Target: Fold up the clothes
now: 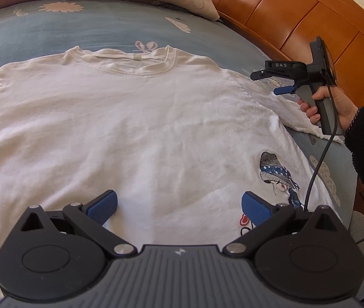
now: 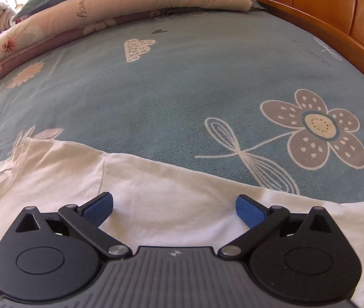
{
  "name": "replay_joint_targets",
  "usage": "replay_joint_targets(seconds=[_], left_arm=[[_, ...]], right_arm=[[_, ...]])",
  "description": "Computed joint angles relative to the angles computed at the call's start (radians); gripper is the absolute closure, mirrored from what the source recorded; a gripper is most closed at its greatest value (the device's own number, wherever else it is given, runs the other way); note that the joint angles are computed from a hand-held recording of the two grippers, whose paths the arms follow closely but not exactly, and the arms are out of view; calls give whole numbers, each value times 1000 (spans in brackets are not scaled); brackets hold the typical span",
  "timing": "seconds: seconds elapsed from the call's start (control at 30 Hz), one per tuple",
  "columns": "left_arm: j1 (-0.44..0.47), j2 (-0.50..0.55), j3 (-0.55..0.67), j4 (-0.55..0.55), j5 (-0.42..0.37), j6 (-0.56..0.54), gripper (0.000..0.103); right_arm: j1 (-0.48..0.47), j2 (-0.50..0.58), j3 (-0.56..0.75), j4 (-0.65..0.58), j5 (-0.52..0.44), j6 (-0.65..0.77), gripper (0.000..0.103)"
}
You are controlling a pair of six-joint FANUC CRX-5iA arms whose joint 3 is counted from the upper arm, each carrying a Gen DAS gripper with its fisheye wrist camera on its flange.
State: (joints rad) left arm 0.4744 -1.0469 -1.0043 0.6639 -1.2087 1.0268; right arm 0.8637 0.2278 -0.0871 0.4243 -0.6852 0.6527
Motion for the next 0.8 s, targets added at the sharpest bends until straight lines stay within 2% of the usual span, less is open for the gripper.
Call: replay_joint_targets(seconds=[0.1,0.2,0.37,0.43,0.53,0.6,0.73,0.8], left_arm=[[22,-9,-7,16,-15,-10,1],[-5,-2,-1,1,5,11,1],[-19,1,0,-7,20,17,1],[-21,0,-2,-6,25,16,1],[-31,3,-6,-5,40,10,1],[-33,5,-7,-4,46,9,1],[-36,3,-7,-6,48,7,1],[-35,2,-8,-5,47,5,1]], right_arm=[[-21,-95,-97,55,51,-56,0],[-51,-174,-190,148,43,-116,0],[-131,-236,-265,126,69,-176,0],[-147,-234,-284,127,106,-198,0],[-152,-196,-254,45,132,-127,0],[-149,-159,-233,35,135,-105,0],[-150,-111,-211,120,120,-134,0],[-152,-129,-217,133,113,-152,0]])
